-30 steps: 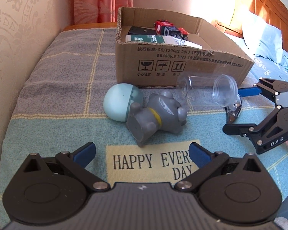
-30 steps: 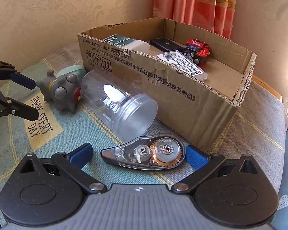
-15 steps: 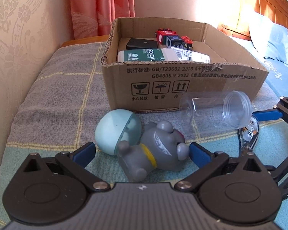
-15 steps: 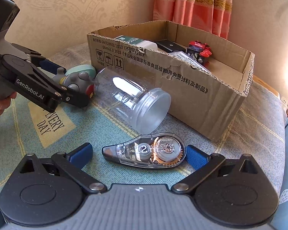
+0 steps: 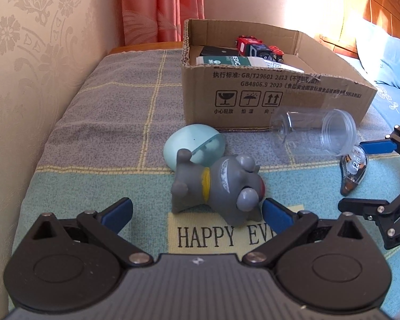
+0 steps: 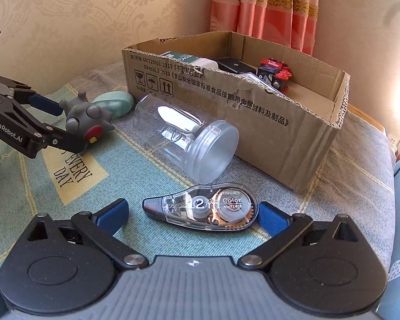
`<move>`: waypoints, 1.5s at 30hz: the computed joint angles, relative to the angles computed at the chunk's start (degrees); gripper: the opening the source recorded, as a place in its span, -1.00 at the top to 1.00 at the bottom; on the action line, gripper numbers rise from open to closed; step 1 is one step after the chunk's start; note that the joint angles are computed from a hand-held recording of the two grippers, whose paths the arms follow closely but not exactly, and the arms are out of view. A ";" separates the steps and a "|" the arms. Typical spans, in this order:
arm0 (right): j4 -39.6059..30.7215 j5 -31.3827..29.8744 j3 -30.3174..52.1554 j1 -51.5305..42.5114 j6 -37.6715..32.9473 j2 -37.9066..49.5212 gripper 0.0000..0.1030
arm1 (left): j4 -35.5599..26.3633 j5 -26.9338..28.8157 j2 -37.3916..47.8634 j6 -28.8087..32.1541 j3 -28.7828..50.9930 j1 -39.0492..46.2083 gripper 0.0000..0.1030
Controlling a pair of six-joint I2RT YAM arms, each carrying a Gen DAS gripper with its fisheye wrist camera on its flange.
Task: Organize rigid objects
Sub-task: 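Grasp the grey elephant toy with the left gripper while the right grasps the correction tape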
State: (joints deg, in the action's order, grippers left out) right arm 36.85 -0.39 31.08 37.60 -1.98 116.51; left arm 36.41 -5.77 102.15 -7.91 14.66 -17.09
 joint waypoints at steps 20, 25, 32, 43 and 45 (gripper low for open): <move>1.66 -1.14 1.00 -0.78 -1.08 1.72 -1.00 | 2.16 -2.34 3.65 -2.65 2.42 -3.18 -0.64; -1.11 -1.77 1.67 -1.17 -2.08 0.73 -1.00 | 2.34 -2.20 3.75 -2.53 2.42 -3.06 -0.63; 0.63 -1.93 1.47 -1.54 -2.03 1.46 -0.98 | 2.44 -1.86 4.40 -2.53 3.06 -3.06 -0.63; -2.59 0.95 1.27 0.29 0.55 -0.88 -0.80 | 2.19 -3.08 3.83 -1.97 2.92 -3.79 -0.44; -3.35 1.85 1.11 0.84 0.87 -1.45 -0.80 | 1.82 -2.42 3.48 -1.93 2.86 -3.37 -0.43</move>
